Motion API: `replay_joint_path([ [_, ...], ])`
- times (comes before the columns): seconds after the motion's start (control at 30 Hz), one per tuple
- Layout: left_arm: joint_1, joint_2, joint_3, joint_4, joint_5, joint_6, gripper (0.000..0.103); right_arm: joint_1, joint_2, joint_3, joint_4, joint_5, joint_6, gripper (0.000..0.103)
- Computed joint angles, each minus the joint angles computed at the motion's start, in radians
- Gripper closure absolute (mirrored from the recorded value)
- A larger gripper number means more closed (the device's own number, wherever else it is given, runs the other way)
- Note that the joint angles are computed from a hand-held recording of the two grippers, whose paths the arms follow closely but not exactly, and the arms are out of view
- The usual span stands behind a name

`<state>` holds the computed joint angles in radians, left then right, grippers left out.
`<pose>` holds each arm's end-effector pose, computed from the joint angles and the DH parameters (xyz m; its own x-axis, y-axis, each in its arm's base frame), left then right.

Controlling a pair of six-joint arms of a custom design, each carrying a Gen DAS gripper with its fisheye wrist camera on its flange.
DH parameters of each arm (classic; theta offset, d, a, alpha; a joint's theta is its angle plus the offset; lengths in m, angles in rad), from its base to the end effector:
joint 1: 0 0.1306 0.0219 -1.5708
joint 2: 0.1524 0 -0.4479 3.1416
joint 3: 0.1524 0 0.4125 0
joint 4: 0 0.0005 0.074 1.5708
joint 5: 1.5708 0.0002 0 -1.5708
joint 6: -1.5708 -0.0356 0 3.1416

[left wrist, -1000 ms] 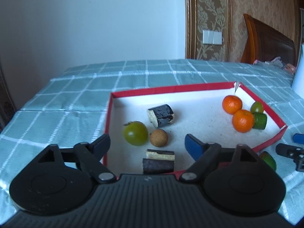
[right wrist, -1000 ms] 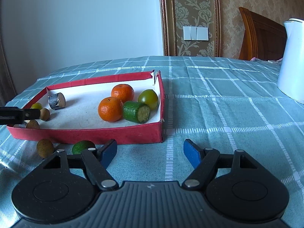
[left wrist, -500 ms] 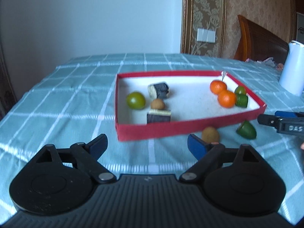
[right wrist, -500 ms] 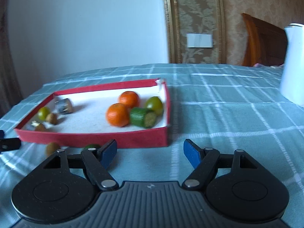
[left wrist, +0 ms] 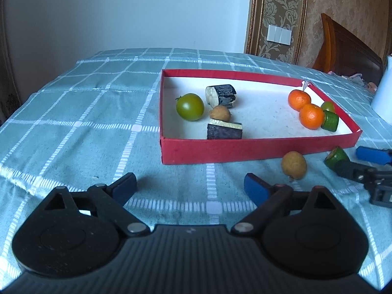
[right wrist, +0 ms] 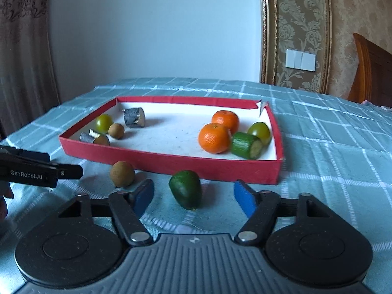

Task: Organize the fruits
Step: 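Close the right gripper on the green lime wedge, then carry the lime wedge into the tray and open the right gripper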

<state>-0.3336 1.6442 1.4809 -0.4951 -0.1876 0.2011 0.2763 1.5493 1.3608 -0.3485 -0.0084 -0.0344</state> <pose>0.5834 -0.1957 0.4332 -0.6029 0.0012 -0.7978 0.0632 0.9969 -0.0462 0.5577 0.1579 0.4411 -0.5015 -0.1064 -0.8586 -0.2626 0.9643 0.0338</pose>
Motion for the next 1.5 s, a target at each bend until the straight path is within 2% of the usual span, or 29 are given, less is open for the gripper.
replay_joint_path([
  [0.07, -0.001, 0.004, 0.005, 0.001, -0.004, -0.002, 0.007, 0.002, 0.011, 0.016, -0.023, -0.012, 0.001, 0.049],
  [0.2, -0.001, 0.012, 0.012, 0.004, -0.006, -0.006, 0.006, 0.005, 0.026, 0.033, -0.032, -0.015, -0.003, 0.054],
  [0.27, 0.0, 0.013, 0.014, 0.004, -0.002, -0.003, 0.005, 0.005, 0.035, 0.047, -0.048, -0.02, -0.006, 0.064],
  [0.37, 0.003, 0.02, 0.022, 0.004, 0.007, 0.005, 0.003, 0.006, 0.048, 0.067, -0.083, -0.005, -0.009, 0.071],
  [0.53, 0.005, 0.025, 0.029, 0.002, 0.018, 0.008, 0.0, 0.002, 0.043, 0.059, -0.071, -0.013, -0.024, 0.072],
  [0.63, 0.007, 0.026, 0.029, 0.005, 0.022, 0.011, 0.0, 0.008, 0.027, 0.034, -0.02, 0.005, -0.012, 0.072],
  [0.73, 0.004, 0.029, 0.034, -0.004, 0.011, 0.003, 0.0, 0.011, 0.024, 0.036, -0.002, 0.001, -0.004, 0.072],
  [1.03, -0.002, 0.03, 0.033, -0.005, 0.002, 0.0, 0.0, 0.012, 0.055, 0.104, -0.051, 0.005, -0.004, 0.073],
  [1.23, -0.003, 0.029, 0.031, -0.004, 0.002, 0.002, 0.0, 0.01, 0.032, 0.079, -0.024, -0.019, -0.021, 0.073],
  [1.37, -0.002, 0.029, 0.031, -0.004, 0.002, 0.002, 0.0, 0.011, 0.056, 0.131, -0.02, -0.015, -0.003, 0.073],
  [1.5, -0.002, 0.029, 0.031, -0.004, 0.002, 0.002, 0.0, 0.015, 0.141, 0.247, -0.072, 0.007, 0.029, 0.073],
])
